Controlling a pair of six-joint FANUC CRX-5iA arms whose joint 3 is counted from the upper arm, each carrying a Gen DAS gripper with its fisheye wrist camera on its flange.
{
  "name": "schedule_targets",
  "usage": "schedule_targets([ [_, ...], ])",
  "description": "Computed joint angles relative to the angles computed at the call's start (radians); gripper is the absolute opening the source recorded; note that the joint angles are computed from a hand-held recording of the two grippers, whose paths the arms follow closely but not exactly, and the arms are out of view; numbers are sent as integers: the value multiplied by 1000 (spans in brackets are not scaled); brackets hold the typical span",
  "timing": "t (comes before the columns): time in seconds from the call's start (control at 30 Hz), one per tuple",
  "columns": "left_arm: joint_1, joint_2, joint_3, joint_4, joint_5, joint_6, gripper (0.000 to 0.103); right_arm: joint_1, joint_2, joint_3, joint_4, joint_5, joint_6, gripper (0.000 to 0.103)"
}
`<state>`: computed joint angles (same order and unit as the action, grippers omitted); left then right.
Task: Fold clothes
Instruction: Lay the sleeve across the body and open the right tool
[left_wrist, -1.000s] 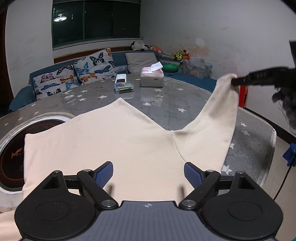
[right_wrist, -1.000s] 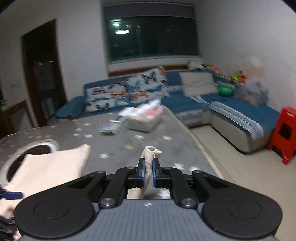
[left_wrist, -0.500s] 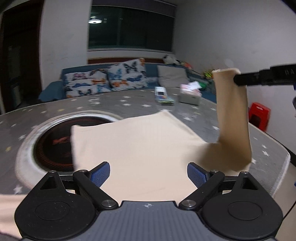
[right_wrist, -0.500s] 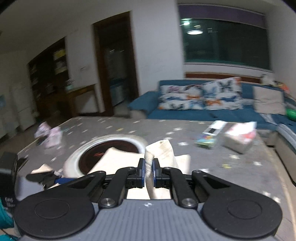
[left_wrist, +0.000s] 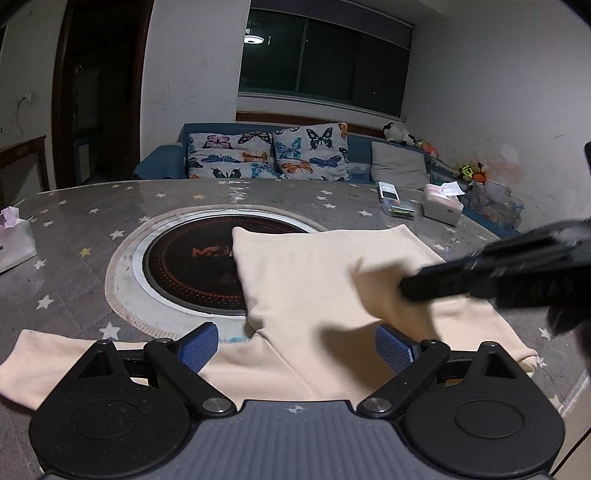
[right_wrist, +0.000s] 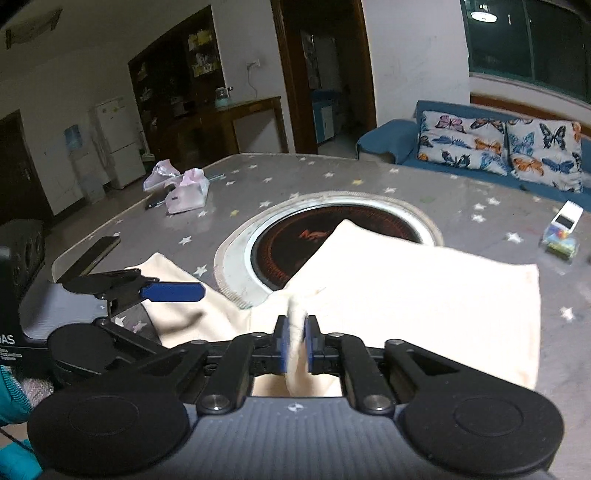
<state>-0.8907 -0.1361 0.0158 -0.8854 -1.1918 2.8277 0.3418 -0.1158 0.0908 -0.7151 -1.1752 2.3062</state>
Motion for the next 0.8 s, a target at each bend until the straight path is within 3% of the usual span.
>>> schedule_targets([
  [0.23, 0, 5, 3, 5, 37, -39, 92, -61, -9, 6, 29, -14, -2, 16],
  [0.57, 68, 44, 15, 118, 204, -162, 41, -158, -5, -57, 179, 2, -43, 16],
  [0.8, 116, 79, 23, 193, 235, -220, 40, -179, 18, -32, 171, -8, -22, 17],
])
